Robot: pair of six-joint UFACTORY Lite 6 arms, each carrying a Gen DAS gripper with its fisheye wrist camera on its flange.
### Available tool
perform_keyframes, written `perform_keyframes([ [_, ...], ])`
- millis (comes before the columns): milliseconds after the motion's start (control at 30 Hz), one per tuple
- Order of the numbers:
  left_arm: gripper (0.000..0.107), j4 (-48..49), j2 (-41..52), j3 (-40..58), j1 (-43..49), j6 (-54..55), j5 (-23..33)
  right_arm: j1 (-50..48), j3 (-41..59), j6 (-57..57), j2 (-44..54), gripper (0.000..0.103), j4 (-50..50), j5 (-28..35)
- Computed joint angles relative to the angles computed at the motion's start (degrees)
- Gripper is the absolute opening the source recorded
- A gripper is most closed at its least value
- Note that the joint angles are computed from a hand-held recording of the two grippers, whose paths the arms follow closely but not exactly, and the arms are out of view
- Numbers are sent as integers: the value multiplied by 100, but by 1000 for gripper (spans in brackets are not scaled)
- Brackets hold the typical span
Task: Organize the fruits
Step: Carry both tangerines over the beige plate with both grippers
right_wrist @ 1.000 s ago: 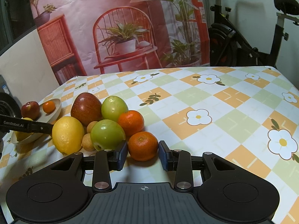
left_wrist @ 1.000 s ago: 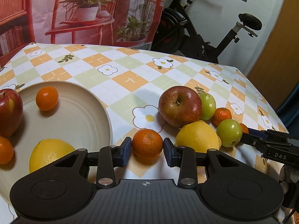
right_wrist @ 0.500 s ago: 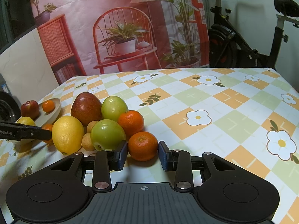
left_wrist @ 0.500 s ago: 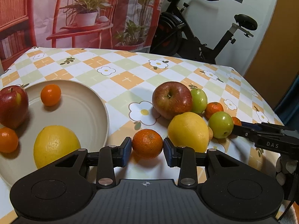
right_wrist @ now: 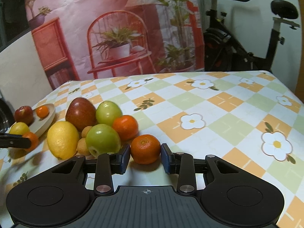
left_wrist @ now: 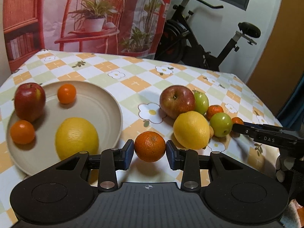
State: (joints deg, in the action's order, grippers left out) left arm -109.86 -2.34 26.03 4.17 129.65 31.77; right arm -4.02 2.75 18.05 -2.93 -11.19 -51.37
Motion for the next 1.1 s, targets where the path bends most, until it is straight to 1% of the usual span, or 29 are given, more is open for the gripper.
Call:
perform_keyframes([
  [233,39,847,-652,-120,782,-617,433,223,-220,-3,-456,32,442,219],
  [367,39,1236,-862,42,1402,-968,734,681,-223,-160,-1175,32,898,767],
  [433,39,1370,-821,192,1699,-1098,841,857,-150,-272,-1587,32,1047,1105],
  [533,39,1404,-674,346,2015,-1095,837,1033,148,-343,-1875,32,1078,1495],
  [600,39,1399,-498,411,2165,-1060,771,1243,496,-439,-1879,32,1133,1753],
  [767,39,1449,98,640,2346,-1025,610,1961,1933,-816,-824,32,1295,2112],
  [900,39,1398,564,930,2340,-977,511,2533,3494,-880,562,32,1128,2519],
  [1100,39,1338,851,1087,2451,-710,415,3089,5847,-669,2551,32,603,3356],
])
